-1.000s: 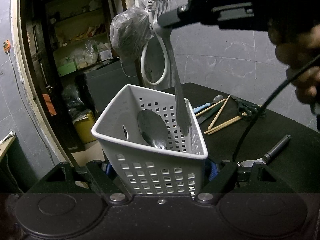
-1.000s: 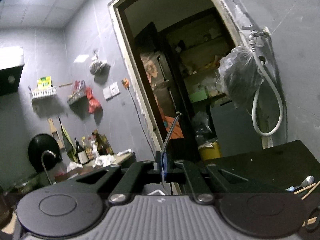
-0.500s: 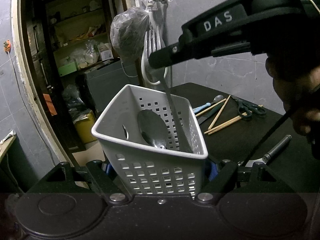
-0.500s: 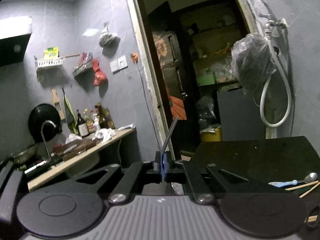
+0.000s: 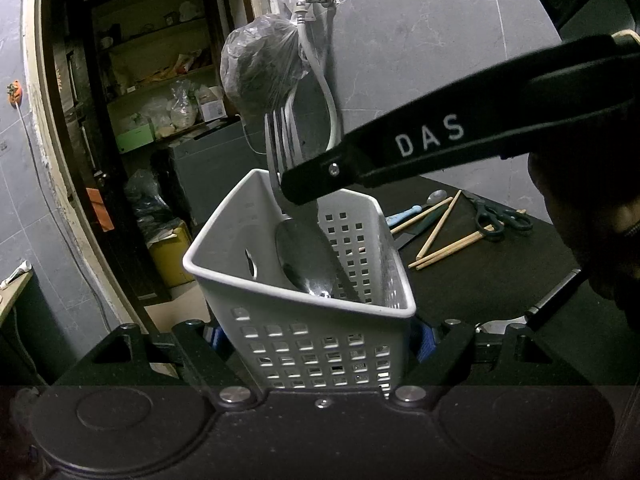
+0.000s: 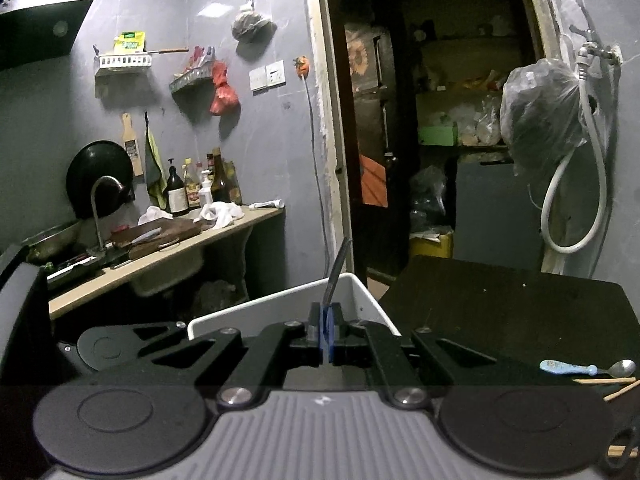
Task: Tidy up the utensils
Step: 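Lower the fork into the basket and open the right gripper, then move the right gripper back to the pile toward the dark metal cylinder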
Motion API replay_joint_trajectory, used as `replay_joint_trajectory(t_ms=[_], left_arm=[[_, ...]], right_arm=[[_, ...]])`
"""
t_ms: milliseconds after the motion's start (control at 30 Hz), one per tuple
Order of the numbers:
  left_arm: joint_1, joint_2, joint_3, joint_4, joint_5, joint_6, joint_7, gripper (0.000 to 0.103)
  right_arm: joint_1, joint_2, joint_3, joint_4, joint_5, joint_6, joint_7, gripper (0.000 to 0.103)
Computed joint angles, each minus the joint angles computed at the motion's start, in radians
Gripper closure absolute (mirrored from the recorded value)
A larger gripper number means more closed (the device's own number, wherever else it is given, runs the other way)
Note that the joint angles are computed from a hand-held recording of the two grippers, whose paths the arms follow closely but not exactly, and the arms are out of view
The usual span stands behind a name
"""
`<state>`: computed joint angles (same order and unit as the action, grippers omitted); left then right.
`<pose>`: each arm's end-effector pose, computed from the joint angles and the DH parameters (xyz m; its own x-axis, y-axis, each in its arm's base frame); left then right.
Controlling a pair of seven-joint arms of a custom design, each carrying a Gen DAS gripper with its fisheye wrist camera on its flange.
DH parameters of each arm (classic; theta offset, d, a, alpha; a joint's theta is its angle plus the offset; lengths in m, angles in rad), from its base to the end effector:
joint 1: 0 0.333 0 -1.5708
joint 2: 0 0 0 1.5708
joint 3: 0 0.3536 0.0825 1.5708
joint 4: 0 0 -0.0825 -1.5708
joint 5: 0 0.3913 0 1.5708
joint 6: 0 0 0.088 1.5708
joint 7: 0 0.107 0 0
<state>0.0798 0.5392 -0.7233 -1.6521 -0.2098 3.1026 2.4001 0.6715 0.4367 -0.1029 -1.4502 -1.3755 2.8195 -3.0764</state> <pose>0.6663 -0.3292 0.5068 -0.7595 -0.6226 -0.1883 -0.1840 0.4833 -0.8559 0.5943 0.4569 0.5434 0.1877 -0.9773 -0.0980 -0.3506 0.0265 -0.9362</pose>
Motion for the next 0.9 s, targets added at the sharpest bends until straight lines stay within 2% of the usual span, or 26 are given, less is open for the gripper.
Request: replay_joint_trajectory(t_ms=[233, 400, 433, 533, 700, 767, 867, 900], left_arm=[[0.002, 0.000, -0.001, -0.001, 0.002, 0.000, -0.001, 0.021], [0.003, 0.001, -0.003, -0.001, 0.003, 0.001, -0.002, 0.021], [0.002, 0.000, -0.001, -0.001, 0.004, 0.001, -0.003, 0.021], [0.002, -0.001, 0.000, -0.003, 0.004, 0.003, -0.005, 0.020], [0.003, -0.003, -0.001, -0.005, 0.006, 0.003, -0.007, 0.020], [0.002, -0.004, 0.000, -0.004, 0.007, 0.002, -0.009, 0.020], [0.004, -0.004, -0.001, -0.006, 0.007, 0.003, -0.008, 0.020], [0.004, -0.004, -0.001, -0.006, 0.007, 0.003, -0.009, 0.020]], right_arm=[[-0.004, -0.003, 0.000, -0.008, 0.059, 0.016, -0.049, 0.098], [-0.002, -0.001, -0.008, -0.002, 0.085, 0.027, -0.084, 0.091], [0.007, -0.006, -0.017, -0.006, 0.068, 0.024, -0.068, 0.087], [0.028, -0.023, -0.040, -0.014, -0.032, 0.005, 0.031, 0.065], [0.021, -0.071, -0.012, -0.057, -0.150, -0.081, 0.152, 0.037], [0.019, -0.101, 0.001, -0.093, -0.192, -0.134, 0.196, 0.020], [0.010, -0.141, 0.031, -0.144, -0.221, -0.214, 0.233, 0.004], [0.005, -0.153, 0.042, -0.161, -0.222, -0.243, 0.242, 0.001]])
